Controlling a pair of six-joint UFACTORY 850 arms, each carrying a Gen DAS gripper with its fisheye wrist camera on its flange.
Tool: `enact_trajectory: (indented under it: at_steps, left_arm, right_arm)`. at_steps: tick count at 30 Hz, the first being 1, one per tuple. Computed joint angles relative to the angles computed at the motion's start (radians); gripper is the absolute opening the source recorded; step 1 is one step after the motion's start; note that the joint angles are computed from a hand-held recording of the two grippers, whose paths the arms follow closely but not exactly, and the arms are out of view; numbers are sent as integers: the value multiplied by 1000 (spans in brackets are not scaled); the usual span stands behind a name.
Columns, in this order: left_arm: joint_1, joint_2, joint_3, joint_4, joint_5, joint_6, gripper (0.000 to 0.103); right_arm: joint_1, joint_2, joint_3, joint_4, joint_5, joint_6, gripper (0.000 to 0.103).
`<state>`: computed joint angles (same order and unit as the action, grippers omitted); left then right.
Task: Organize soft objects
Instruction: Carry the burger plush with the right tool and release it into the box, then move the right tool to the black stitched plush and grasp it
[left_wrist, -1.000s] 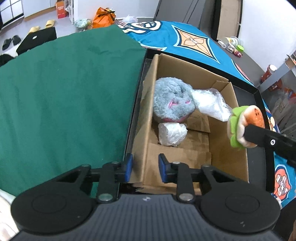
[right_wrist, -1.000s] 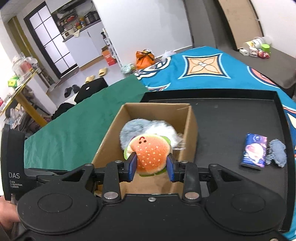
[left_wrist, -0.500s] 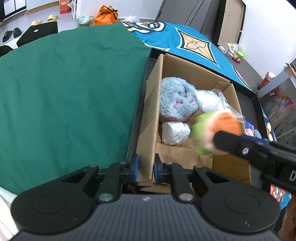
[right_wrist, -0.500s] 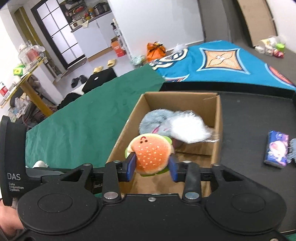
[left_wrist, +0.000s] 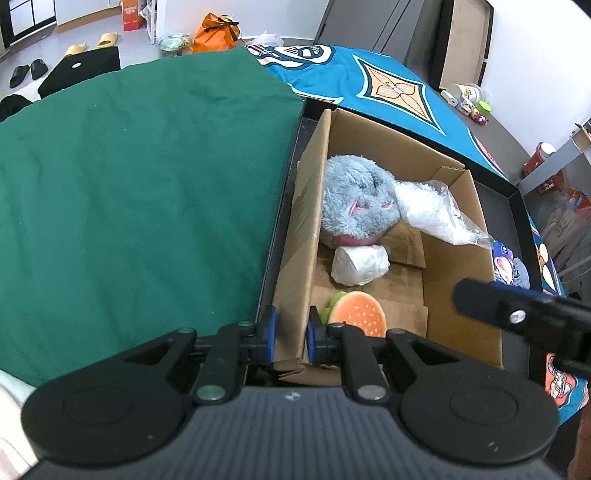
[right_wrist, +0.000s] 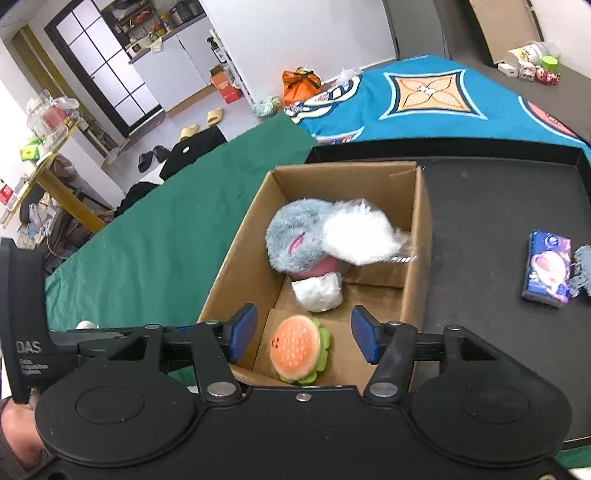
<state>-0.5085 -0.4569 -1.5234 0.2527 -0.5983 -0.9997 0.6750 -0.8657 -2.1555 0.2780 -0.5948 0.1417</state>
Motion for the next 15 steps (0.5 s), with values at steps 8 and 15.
enact_trajectory:
  at_steps: [8,15]
  left_arm:
    - [-20,-26,-52,89,-53,-21,19]
    - [-32,-66,-118,110,-116,-17,32]
  right_arm:
    - [-25,52,78,-50,41,49,61]
    - [-54,111,194,-107,71,119,66]
